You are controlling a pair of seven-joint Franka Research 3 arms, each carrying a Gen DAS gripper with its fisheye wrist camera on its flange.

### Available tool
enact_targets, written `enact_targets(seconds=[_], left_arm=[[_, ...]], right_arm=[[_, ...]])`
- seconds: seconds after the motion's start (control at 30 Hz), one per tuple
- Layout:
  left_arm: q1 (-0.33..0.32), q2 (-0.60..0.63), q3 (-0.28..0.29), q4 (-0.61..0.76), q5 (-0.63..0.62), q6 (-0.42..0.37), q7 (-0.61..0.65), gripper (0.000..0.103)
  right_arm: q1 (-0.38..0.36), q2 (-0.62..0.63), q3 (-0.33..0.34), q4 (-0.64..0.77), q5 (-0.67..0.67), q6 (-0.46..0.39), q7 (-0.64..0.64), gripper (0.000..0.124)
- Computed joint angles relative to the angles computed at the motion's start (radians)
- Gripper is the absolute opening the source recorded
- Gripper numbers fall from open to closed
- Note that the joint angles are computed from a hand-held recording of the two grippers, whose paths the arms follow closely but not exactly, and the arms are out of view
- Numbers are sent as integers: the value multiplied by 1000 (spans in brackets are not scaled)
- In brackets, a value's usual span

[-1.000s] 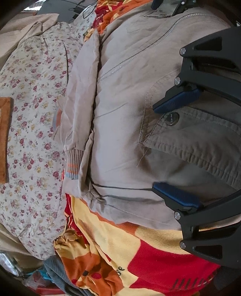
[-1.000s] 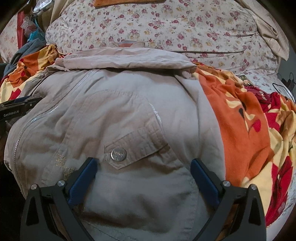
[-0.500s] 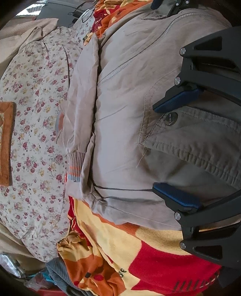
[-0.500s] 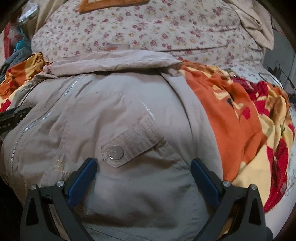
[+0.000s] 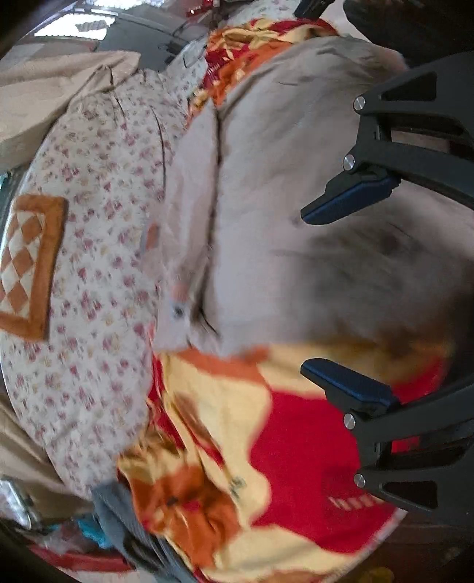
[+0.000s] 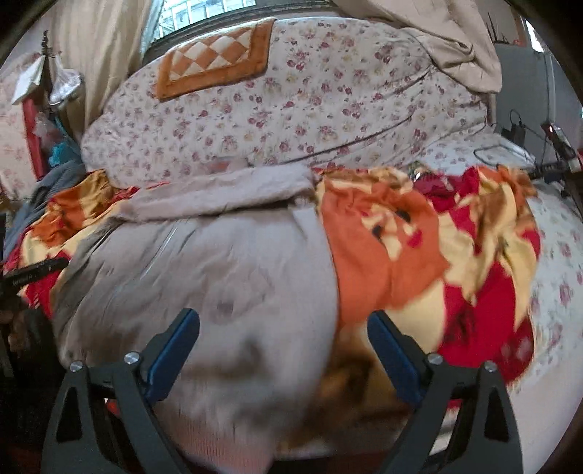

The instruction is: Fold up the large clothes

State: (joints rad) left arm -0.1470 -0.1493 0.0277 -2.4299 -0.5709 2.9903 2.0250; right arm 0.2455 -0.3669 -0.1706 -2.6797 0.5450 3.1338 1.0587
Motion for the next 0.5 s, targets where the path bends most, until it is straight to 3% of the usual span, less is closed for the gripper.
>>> enact_targets(seconds=[0.03, 0.1, 0.17, 0.27, 0.33, 0.5], left_arm=[[-4, -31, 10, -30, -18, -15, 18, 68], [5, -63, 4, -73, 8, -19, -5, 68], [14, -90, -9, -119, 64, -3, -64, 68], [-1, -99, -1, -155, 107, -16, -138, 68], [9, -97, -6, -164, 154, -44, -194, 68], [-10, -133, 22, -210, 189, -85, -229, 68]], right_arm=[[0, -35, -12, -33, -3, -31, -14, 96], [-62, -73, 27, -77, -33, -113, 9, 96], [-43, -79, 9, -75, -18, -158, -9, 96], [-106, -19, 64, -36, -64, -229, 30, 96], [-151, 50, 88, 26, -113, -358, 77, 87], [-115, 51, 82, 26, -61, -407, -29, 80]])
